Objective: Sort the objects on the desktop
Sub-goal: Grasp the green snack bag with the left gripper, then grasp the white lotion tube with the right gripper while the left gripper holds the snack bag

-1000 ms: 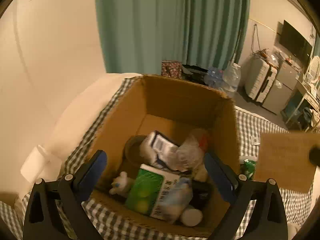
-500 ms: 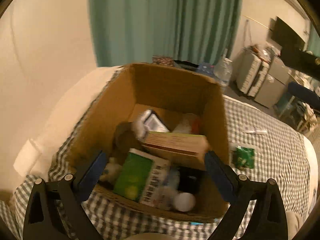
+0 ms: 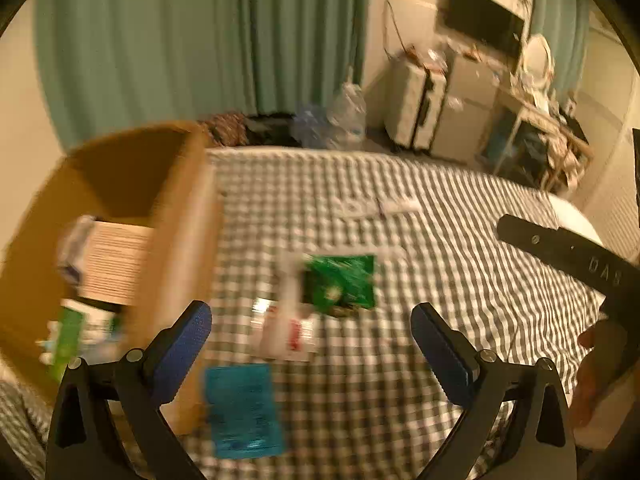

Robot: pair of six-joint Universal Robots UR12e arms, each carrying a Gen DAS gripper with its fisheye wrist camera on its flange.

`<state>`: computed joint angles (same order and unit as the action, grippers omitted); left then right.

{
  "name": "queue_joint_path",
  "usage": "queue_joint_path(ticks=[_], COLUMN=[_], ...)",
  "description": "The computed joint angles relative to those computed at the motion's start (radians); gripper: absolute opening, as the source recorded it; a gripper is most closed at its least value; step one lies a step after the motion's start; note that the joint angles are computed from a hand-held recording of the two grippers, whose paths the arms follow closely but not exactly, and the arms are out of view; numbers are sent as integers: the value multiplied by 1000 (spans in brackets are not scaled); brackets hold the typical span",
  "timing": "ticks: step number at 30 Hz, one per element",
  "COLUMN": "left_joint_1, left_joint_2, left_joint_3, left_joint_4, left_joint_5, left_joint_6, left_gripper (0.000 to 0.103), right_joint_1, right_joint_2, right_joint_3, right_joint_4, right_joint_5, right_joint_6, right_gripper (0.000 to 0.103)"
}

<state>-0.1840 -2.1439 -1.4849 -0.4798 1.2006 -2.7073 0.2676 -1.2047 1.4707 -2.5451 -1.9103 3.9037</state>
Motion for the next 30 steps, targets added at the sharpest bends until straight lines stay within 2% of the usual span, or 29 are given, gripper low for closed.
queue_joint_path(ticks=[7, 13, 14, 16, 17, 18, 19, 21, 23, 27, 30], left_joint_1=[-69, -86, -85, -78, -77, -78, -79, -71, -63, -60, -54], left_joint_2=[-96, -170, -179, -192, -197, -199, -199, -195, -188, -196, -205], left_joint_3=[81, 158, 170, 187, 196, 196, 193, 180, 182, 220, 245], left_joint_4=[-51, -62, -70, -89, -105, -104, -91, -57, -71, -92, -93], left_joint_5=[104, 160, 155, 125, 126, 147, 153, 124, 83, 84, 62], left_joint_6=[-34, -44, -49, -66, -69, -63, -54, -42, -37, -70, -90], left_gripper=[102, 102, 100, 85, 70, 62, 61, 41, 38, 37, 36], right_joint_1=[-38, -63, -65, -67, -68, -73, -78, -87, -87, -86, -91], right_joint_2=[-4, 7, 8, 12, 15, 20, 26, 42, 67, 112, 139], right_joint_3=[73, 89, 89, 86, 83, 82, 80, 67, 33, -31, -62], right_joint_4=[-47, -49, -46, -41, -44, -65, -83, -114, -99, -48, -46], right_joint_5=[61, 115, 120, 117, 116, 127, 142, 165, 151, 131, 147], right_joint_6=[-22, -35, -32, -42, -50, -64, -71, -87, -124, -165, -168], right_gripper=[85, 85, 85, 85, 85, 85, 85, 85, 85, 85, 85])
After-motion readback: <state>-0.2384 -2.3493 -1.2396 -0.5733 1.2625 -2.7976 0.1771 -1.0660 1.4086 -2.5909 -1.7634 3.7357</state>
